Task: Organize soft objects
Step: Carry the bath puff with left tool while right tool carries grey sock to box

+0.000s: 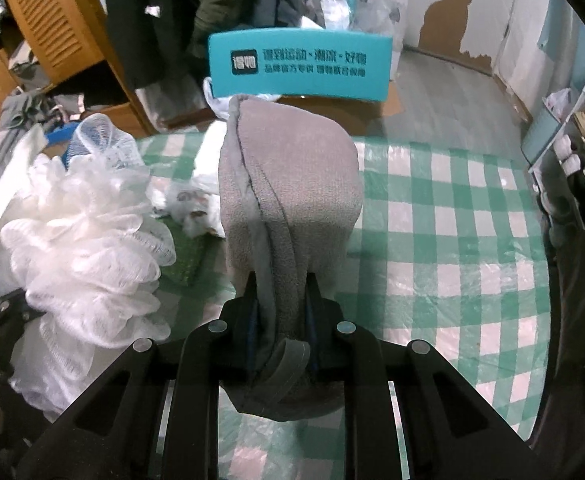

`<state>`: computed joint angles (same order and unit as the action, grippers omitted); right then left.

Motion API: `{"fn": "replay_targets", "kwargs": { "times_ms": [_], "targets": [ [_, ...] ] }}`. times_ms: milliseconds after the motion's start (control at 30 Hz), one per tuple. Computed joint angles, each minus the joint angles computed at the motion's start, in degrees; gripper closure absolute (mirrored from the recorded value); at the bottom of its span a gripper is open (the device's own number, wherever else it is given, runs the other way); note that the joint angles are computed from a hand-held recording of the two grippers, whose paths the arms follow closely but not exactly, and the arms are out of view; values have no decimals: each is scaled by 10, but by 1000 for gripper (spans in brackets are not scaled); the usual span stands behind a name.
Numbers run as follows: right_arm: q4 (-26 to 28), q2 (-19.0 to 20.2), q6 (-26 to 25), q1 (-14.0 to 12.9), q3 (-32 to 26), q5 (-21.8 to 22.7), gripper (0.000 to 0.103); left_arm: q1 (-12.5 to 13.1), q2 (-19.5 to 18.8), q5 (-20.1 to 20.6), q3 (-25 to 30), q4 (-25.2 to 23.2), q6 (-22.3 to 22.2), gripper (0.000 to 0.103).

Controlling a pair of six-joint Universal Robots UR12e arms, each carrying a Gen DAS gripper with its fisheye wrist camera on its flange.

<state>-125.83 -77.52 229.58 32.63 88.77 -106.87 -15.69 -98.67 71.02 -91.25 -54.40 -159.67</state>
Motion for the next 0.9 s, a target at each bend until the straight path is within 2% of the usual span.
{"fn": "replay_targets", "kwargs": {
  "times_ms": [500, 900],
  "targets": [
    [-22, 1, -31, 20, -25, -37, 86, 16, 10, 16, -1, 49, -18, 47],
    [-37, 21, -74, 31, -64, -51, 86, 36, 19, 26, -3, 90, -35, 47]
  ]
}}
